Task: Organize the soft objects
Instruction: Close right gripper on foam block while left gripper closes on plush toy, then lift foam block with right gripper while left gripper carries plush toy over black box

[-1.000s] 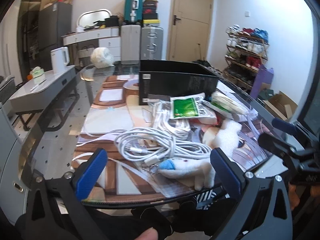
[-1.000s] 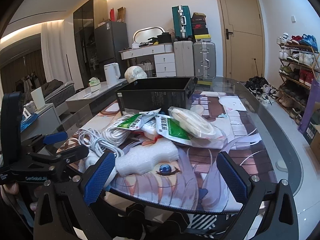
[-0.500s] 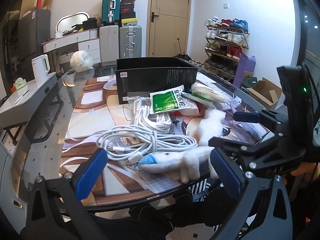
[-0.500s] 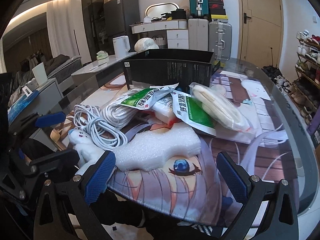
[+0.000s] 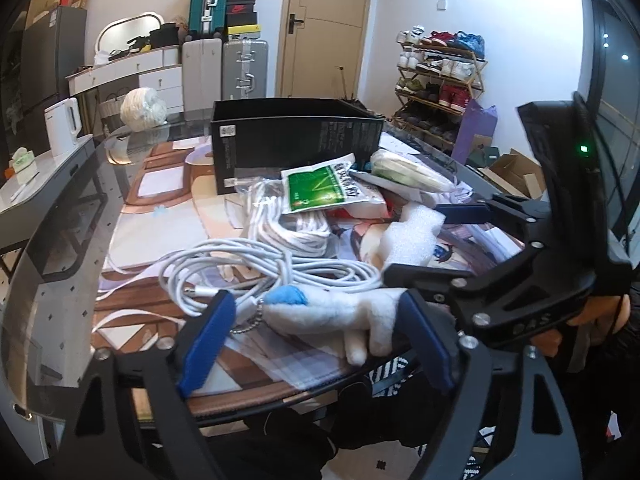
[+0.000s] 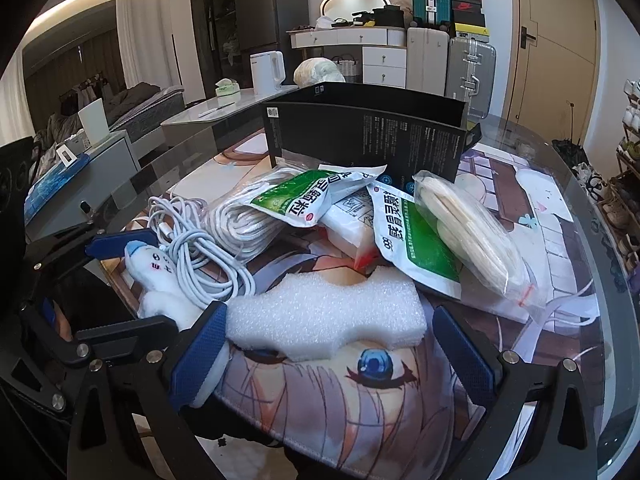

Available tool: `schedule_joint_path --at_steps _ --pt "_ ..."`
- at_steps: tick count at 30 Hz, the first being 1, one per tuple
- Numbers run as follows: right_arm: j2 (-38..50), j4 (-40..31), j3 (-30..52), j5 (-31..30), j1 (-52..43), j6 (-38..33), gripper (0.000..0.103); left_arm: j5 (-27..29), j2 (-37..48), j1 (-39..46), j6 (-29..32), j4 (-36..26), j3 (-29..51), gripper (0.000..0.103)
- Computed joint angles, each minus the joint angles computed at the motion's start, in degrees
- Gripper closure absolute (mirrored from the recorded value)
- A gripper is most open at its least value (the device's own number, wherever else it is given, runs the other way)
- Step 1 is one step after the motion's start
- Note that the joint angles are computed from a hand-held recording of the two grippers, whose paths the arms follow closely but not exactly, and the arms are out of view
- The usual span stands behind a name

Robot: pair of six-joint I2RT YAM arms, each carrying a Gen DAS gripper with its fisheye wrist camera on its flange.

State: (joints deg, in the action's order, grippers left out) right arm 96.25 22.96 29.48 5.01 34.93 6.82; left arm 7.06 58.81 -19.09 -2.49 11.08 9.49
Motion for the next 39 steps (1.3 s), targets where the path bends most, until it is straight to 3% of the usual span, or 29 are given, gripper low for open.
schedule_joint_path --at_steps 3,4,17,25,32,39 --pt "0.5 0.1 0.4 -1.1 -0.5 -0.5 0.004 -0.1 -0.5 -0.2 0.5 0.2 -0.3 0.027" --pt "0.2 0.3 -0.1 -1.8 -0.8 -0.6 0.012 0.3 -0.8 0.1 0.6 -0.2 -0.3 0.03" --pt "-4.0 2.7 -4.9 0.1 1.1 0.1 0.013 3.7 -4.6 3.3 0.8 -2.1 -1.3 0.046" --pt "-11.3 2.2 -9.1 2.2 3.0 0.7 0.013 4.4 -12.4 4.5 0.4 -6.5 -2.2 0.047" --pt "-22.1 -1.9 -12.3 6.0 5.1 2.1 0.013 8.0 -22.2 8.6 0.2 -14.1 -1.3 0.047" --pt "-30.0 -8.2 -10.1 8.3 5.5 2.0 0.013 8.6 -21.3 12.2 -1.5 -14.3 3.6 0.047"
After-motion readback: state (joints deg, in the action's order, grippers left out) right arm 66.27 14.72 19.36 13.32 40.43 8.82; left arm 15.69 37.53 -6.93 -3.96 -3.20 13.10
